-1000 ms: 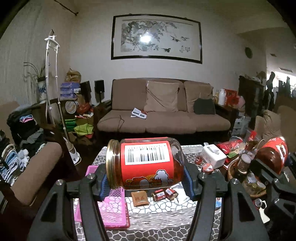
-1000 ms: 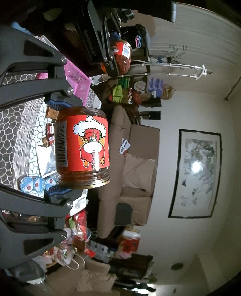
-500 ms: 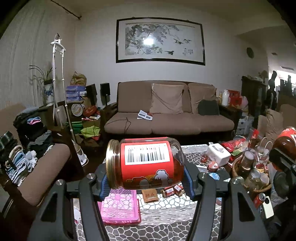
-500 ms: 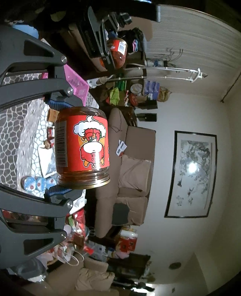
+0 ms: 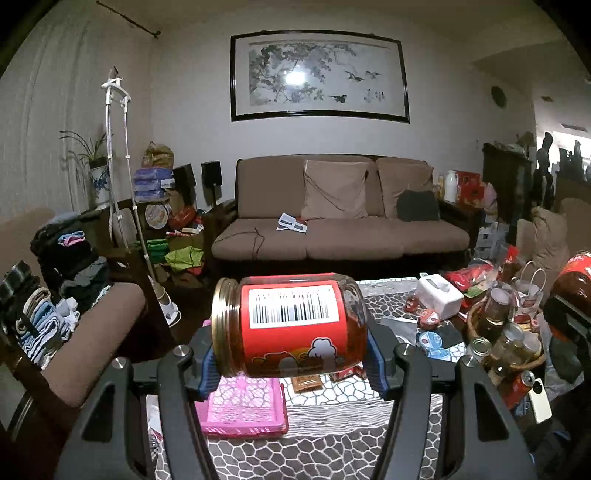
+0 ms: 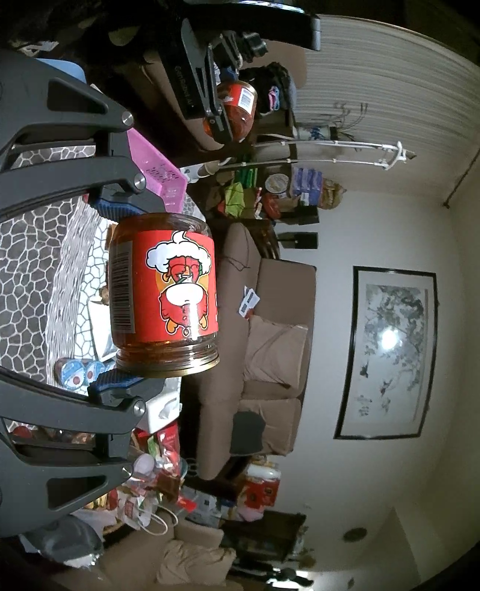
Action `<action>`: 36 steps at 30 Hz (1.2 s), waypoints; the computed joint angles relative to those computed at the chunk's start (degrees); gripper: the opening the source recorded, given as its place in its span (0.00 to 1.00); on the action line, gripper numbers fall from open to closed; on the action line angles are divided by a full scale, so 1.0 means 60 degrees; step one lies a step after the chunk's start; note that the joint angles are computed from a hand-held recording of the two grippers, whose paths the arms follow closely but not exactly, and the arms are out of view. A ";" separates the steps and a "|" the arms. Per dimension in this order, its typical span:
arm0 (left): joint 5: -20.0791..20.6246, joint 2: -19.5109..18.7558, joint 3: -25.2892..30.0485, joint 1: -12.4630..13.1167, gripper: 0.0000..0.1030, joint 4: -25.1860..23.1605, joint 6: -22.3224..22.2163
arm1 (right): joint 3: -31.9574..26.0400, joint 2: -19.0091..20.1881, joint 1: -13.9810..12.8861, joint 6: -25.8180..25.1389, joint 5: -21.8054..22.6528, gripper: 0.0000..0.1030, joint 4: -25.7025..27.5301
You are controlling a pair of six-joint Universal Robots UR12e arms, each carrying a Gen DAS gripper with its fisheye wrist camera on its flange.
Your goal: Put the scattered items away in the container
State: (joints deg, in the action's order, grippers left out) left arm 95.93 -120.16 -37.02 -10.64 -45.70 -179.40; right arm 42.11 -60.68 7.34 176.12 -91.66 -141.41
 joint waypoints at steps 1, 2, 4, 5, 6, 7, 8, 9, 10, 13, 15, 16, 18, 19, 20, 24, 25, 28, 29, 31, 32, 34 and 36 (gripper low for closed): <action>-0.0010 0.0001 -0.0004 0.0006 0.60 -0.0002 -0.0012 | -0.0038 0.0027 0.0007 -0.0034 -0.0039 0.58 0.0032; -0.0017 0.0006 -0.0014 0.0014 0.60 0.0003 -0.0017 | -0.0073 0.0053 0.0007 -0.0052 -0.0058 0.58 0.0050; 0.0002 -0.0010 0.0012 0.0019 0.60 0.0005 -0.0001 | -0.0129 0.0097 0.0008 -0.0031 -0.0016 0.58 0.0070; 0.0009 -0.0018 0.0021 0.0016 0.60 0.0002 0.0010 | -0.0151 0.0116 0.0018 -0.0040 -0.0030 0.58 0.0077; 0.0018 -0.0028 0.0038 0.0018 0.60 -0.0009 0.0022 | -0.0187 0.0142 0.0026 -0.0044 -0.0048 0.58 0.0096; 0.0019 -0.0043 0.0065 0.0021 0.60 -0.0029 0.0043 | -0.0218 0.0163 0.0025 -0.0036 -0.0025 0.58 0.0122; 0.0024 -0.0054 0.0080 0.0027 0.60 -0.0037 0.0062 | -0.0248 0.0186 0.0021 -0.0026 -0.0001 0.58 0.0135; 0.0042 -0.0059 0.0087 0.0024 0.60 -0.0036 0.0058 | -0.0283 0.0213 0.0030 -0.0032 -0.0023 0.58 0.0144; 0.0054 -0.0065 0.0093 0.0027 0.60 -0.0039 0.0056 | -0.0321 0.0237 0.0039 -0.0052 -0.0062 0.58 0.0167; 0.0082 -0.0099 0.0144 0.0041 0.60 -0.0069 0.0035 | -0.0473 0.0342 0.0049 -0.0052 -0.0013 0.58 0.0237; 0.0066 -0.0117 0.0174 0.0063 0.60 -0.0121 0.0026 | -0.0583 0.0417 0.0066 -0.0057 0.0014 0.58 0.0279; 0.0083 -0.0120 0.0175 0.0065 0.60 -0.0130 0.0025 | -0.0647 0.0455 0.0064 -0.0067 0.0056 0.58 0.0323; 0.0115 -0.0119 0.0168 0.0078 0.60 -0.0153 0.0039 | -0.0725 0.0510 0.0068 -0.0098 0.0105 0.58 0.0363; 0.0123 -0.0104 0.0135 0.0087 0.60 -0.0151 0.0035 | -0.0757 0.0534 0.0071 -0.0122 0.0137 0.58 0.0386; 0.0146 -0.0100 0.0126 0.0096 0.60 -0.0154 0.0037 | -0.0791 0.0560 0.0076 -0.0138 0.0164 0.58 0.0411; 0.0235 -0.0099 0.0120 0.0128 0.60 -0.0183 0.0033 | -0.1049 0.0730 0.0100 -0.0183 0.0273 0.58 0.0565; 0.0270 -0.0099 0.0123 0.0139 0.60 -0.0189 0.0036 | -0.1086 0.0758 0.0111 -0.0204 0.0284 0.58 0.0585; 0.0337 -0.0092 0.0120 0.0173 0.60 -0.0212 -0.0011 | -0.1188 0.0839 0.0134 -0.0204 0.0315 0.58 0.0581; 0.0369 -0.0087 0.0112 0.0187 0.60 -0.0217 -0.0026 | -0.1230 0.0869 0.0142 -0.0212 0.0330 0.58 0.0594; 0.0400 -0.0071 0.0087 0.0208 0.60 -0.0231 -0.0033 | -0.1322 0.0934 0.0162 -0.0212 0.0369 0.58 0.0622; 0.0431 -0.0057 0.0064 0.0220 0.60 -0.0228 -0.0045 | -0.1367 0.0963 0.0171 -0.0216 0.0400 0.58 0.0648; 0.0480 -0.0047 0.0051 0.0237 0.60 -0.0233 -0.0053 | -0.1480 0.1032 0.0194 -0.0234 0.0423 0.58 0.0699; 0.0547 -0.0018 0.0001 0.0254 0.60 -0.0220 -0.0084 | -0.1636 0.1121 0.0262 -0.0162 0.0184 0.58 0.0802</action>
State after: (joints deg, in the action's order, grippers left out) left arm 99.21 -120.27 -37.01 -9.12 -47.01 -179.90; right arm 32.29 -53.95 8.91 175.15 -90.56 -136.60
